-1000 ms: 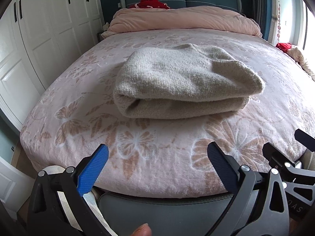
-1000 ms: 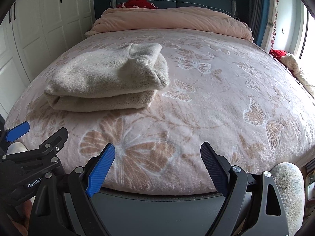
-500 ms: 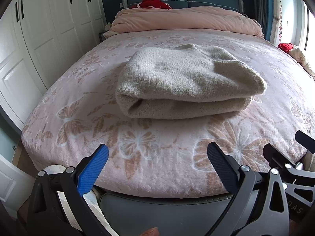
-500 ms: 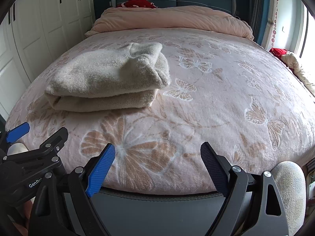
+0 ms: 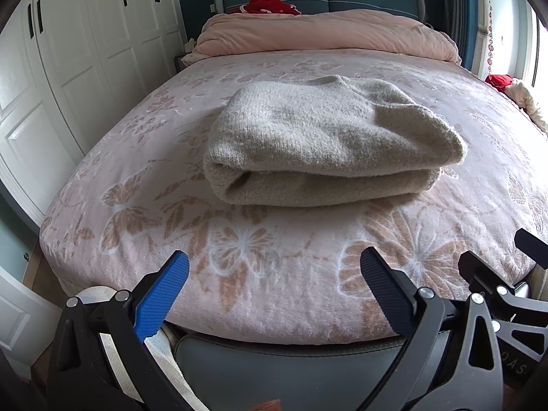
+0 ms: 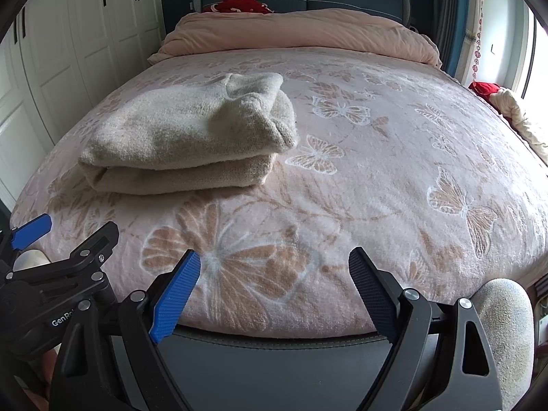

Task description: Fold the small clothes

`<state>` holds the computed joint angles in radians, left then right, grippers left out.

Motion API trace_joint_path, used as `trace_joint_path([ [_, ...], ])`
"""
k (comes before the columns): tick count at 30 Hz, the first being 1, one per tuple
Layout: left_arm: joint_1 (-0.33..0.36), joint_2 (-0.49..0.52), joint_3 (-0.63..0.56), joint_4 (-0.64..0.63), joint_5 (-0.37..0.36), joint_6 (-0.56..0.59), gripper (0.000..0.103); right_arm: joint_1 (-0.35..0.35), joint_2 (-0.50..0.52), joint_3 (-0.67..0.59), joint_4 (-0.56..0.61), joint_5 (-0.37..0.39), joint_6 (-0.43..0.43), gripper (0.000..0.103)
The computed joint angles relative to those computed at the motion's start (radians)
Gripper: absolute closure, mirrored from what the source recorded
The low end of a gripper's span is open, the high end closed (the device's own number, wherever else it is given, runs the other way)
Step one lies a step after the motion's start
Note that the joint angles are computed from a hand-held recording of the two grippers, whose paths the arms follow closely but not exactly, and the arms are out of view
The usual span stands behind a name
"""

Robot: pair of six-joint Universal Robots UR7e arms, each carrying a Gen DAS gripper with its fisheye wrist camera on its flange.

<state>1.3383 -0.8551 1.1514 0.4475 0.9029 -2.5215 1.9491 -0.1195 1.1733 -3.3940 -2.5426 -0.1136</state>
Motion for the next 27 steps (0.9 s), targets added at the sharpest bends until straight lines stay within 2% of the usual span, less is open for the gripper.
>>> trace_joint_path([
  [12,-0.005,0.007,-0.001,0.009,-0.02,-0.009,0.005,0.004,0.007,-0.01,0.015,-0.01,0.008,0.017],
  [17,-0.004,0.026,-0.026,0.046,-0.043,-0.046,0.005,0.005,0.008,-0.012,0.027,-0.004,0.005,0.017],
  [20,-0.01,0.018,0.002,-0.006,-0.082,-0.012,0.005,0.008,0.01,-0.013,0.007,0.005,-0.006,0.017],
  [27,-0.013,-0.01,0.045,-0.054,-0.068,0.014,0.005,0.005,-0.002,0.003,0.006,0.014,0.024,0.017],
])
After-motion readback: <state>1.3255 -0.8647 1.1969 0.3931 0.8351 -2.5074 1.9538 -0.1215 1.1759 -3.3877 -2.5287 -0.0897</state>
